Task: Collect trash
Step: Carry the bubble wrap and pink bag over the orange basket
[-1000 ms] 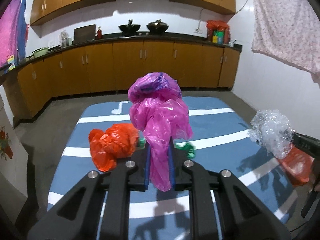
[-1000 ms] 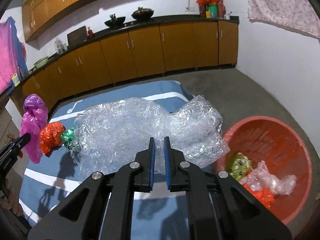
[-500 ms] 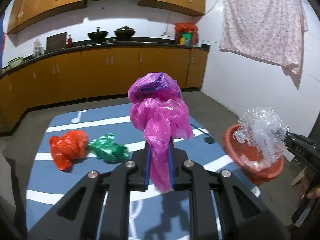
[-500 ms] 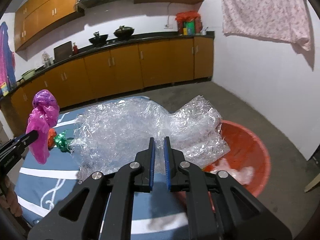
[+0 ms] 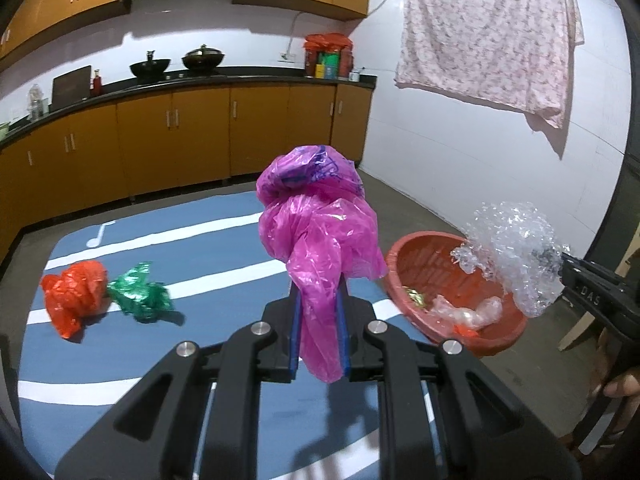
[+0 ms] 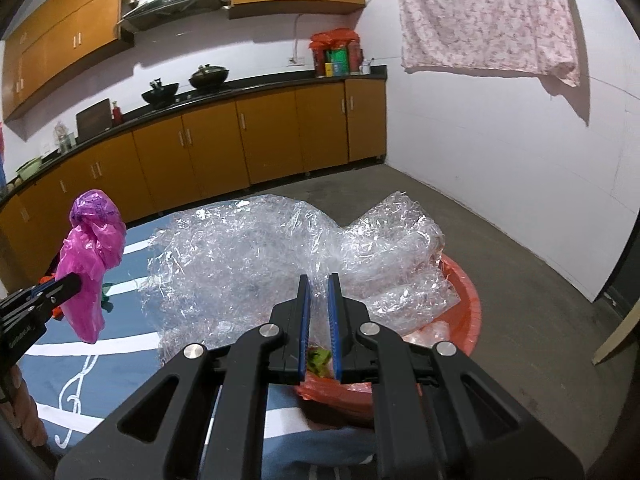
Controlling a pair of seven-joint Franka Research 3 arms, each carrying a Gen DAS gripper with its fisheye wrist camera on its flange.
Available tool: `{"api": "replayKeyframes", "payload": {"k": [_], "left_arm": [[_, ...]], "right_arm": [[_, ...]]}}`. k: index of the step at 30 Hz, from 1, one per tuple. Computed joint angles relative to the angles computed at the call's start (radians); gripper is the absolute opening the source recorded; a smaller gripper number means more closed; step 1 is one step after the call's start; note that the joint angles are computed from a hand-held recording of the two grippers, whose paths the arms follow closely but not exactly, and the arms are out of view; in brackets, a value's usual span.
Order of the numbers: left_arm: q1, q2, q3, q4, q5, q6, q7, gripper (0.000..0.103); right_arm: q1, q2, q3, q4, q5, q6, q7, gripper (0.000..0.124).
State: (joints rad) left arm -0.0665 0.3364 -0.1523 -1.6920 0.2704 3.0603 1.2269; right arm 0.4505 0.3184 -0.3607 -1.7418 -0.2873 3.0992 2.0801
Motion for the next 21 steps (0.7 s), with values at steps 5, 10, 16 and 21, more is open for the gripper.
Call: {"api": "replayKeyframes", "payload": {"k": [5,10,16,21], "left_arm": [[0.026,0.036,-0.064,0.039,-0.044,-0.018,0.062,0.016],[0.034,0.077,-0.11,0.086,-0.087,-0.03,0.121,0.016],[0.025,0.148,-0.155,0.171,-0.127,-0.055,0.201,0.016],[0.003,0.217,-0.173,0.265,-0.154,-0.1,0.254,0.016]], "right_arm": [[0.029,-0.004,-0.052,-0.018,-0.026,0.002,0.046,0.009],[0.068,0.0,-0.121,-0.023,-0.083,0.001,0.124,0.009],[0.085,0.018,-0.178,-0.004,-0.16,-0.024,0.247,0.009],[0.063,0.043,-0.177,0.03,-0.214,-0.052,0.33,0.009]]}}
